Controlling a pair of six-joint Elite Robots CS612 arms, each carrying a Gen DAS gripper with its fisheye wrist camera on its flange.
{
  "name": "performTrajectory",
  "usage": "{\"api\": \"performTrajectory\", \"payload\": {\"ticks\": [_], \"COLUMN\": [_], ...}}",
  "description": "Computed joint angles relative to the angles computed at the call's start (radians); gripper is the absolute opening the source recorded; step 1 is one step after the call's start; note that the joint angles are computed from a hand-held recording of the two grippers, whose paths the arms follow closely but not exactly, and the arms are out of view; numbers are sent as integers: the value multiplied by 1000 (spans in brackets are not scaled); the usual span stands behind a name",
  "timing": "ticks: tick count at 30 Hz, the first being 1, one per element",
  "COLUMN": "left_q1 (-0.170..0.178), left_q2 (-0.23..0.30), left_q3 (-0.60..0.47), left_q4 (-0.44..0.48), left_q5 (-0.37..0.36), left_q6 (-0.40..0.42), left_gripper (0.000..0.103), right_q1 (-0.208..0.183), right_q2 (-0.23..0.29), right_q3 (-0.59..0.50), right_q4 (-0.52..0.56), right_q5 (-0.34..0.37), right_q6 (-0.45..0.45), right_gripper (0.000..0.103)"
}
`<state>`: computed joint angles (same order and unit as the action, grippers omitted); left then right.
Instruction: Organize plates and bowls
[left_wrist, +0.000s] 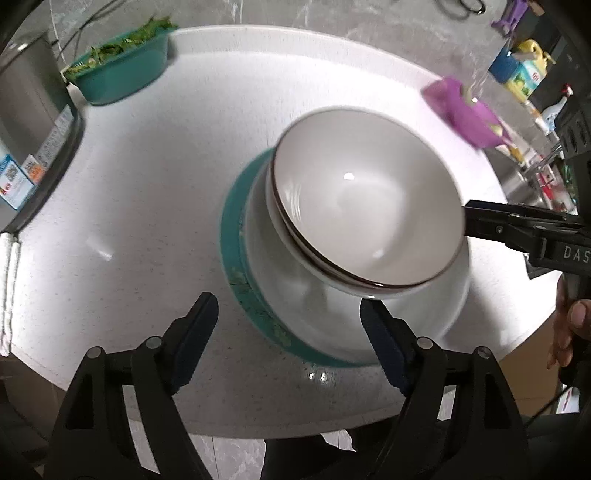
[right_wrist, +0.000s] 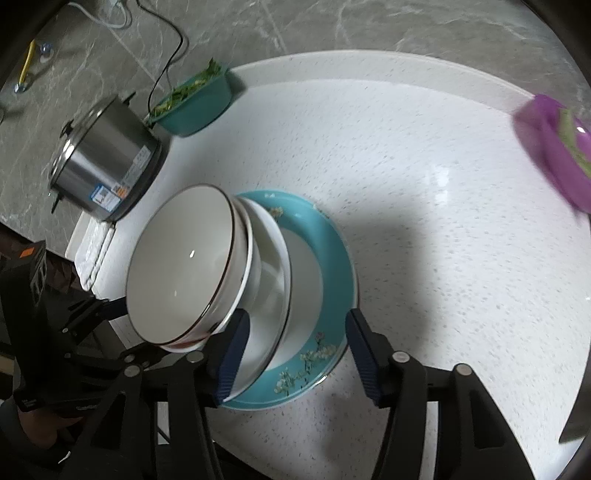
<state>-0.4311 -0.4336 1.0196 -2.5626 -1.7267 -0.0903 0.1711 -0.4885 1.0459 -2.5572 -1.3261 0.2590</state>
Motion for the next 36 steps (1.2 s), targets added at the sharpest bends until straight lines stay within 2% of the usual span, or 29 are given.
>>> {"api": "performTrajectory", "payload": {"ticks": [1, 3, 5, 6, 7, 12, 20, 27, 30, 36], "left_q1": [2, 9, 11, 10, 9, -3, -37, -80, -96, -105], "left_q2": [-9, -29, -50, -59, -68, -109, -170, -208, -227, -243], "left_q3": [12, 42, 72, 84, 98, 151, 236, 290, 317, 326], "left_q4": [-6, -41, -79, -95, -116, -190, -215, -234, -250, -225], "left_q5": [-1, -9, 7, 13, 23, 94, 171, 274, 319, 341], "left_q6": [0, -5, 3, 9, 16, 23, -53, -110, -109, -124], "left_gripper": [85, 102, 103, 103, 103, 103, 103, 103, 103, 103], "right_q1": [1, 4, 8, 10, 12, 31, 47, 52, 55, 69], "right_q2": [-10, -31, -53, -62, -70, -106, -148, -185, -199, -217], "right_q3": [16, 46, 80, 94, 105, 153, 209, 274, 297, 315], "right_q4": [-18, -52, -86, -100, -115, -175, -223, -251, -264, -288], "right_q5": [-6, -17, -29, -37, -46, -110, -187, -211, -226, -293], "right_q6": [14, 41, 74, 91, 104, 156, 161, 155, 158, 175], "right_gripper": [70, 84, 93, 102, 103, 103, 103, 103, 103, 103]}}
